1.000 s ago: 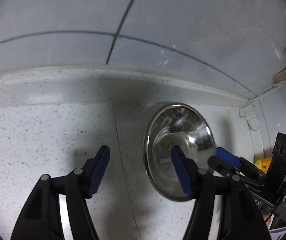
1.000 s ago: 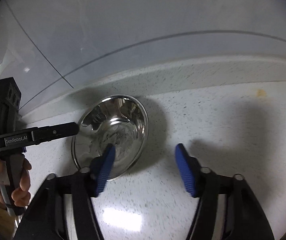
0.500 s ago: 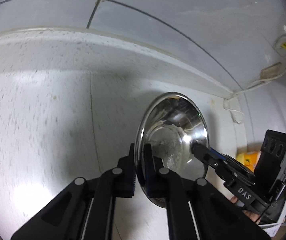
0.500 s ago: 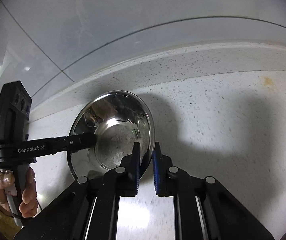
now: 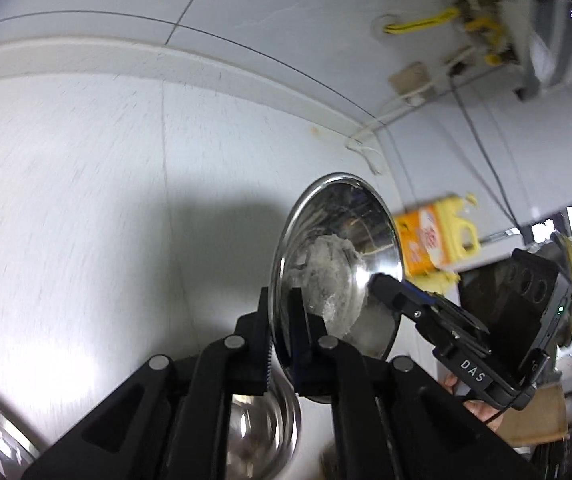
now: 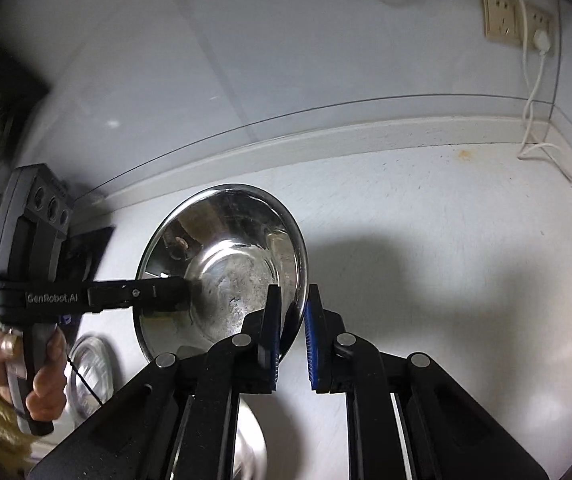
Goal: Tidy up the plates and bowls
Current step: 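Carry the small bowl into the bowl stack and open both grippers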
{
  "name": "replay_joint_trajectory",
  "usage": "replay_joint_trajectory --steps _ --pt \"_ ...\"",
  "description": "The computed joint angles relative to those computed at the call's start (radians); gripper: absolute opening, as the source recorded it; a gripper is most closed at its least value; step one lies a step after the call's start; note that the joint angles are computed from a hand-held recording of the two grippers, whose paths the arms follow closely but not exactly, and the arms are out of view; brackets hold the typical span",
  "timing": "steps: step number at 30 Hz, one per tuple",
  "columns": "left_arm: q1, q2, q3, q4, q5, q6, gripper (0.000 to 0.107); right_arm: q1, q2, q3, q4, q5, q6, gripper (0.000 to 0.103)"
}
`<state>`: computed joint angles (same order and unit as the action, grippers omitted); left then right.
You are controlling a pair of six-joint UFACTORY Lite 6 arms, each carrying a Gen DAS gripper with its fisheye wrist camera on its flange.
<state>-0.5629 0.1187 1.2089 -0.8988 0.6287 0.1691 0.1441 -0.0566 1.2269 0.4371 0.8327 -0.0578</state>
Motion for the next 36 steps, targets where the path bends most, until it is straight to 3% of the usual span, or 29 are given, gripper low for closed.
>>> replay_joint_trajectory --steps 3,7,12,16,20,26,33,36 --pt "-0.027 -0.280 -0.264 0.032 0.000 -0.067 0.006 0.118 -0.190 -0.103 -0.077 0.042 0.160 0.011" --pt "-0.115 -0.459 -0.505 0.105 -0.061 -0.201 0.006 0.345 -0.312 -0.207 -0.186 0.049 0.406 0.011" --pt "-0.192 -0.445 -0.669 0.048 -0.165 -0.180 0.006 0.465 -0.290 -0.358 -0.142 -0.030 0.487 0.011" --pt "-0.251 -0.340 -0.649 0.067 -0.255 -0.217 0.006 0.499 -0.233 -0.371 -0.170 -0.053 0.540 0.011" --pt "-0.267 -0.337 -0.640 0.117 -0.265 -0.255 0.006 0.490 -0.254 -0.401 -0.170 -0.040 0.535 0.011" --pt "-0.347 -0.289 -0.559 0.422 -0.280 -0.532 0.006 0.504 -0.307 -0.427 -0.193 -0.051 0.575 0.011" --pt "-0.419 -0.283 -0.530 0.729 -0.302 -0.833 0.008 0.539 -0.481 -0.475 -0.296 0.015 0.698 0.011" --pt "-0.409 -0.308 -0.553 0.703 -0.307 -0.800 0.009 0.550 -0.511 -0.479 -0.326 0.027 0.737 0.011"
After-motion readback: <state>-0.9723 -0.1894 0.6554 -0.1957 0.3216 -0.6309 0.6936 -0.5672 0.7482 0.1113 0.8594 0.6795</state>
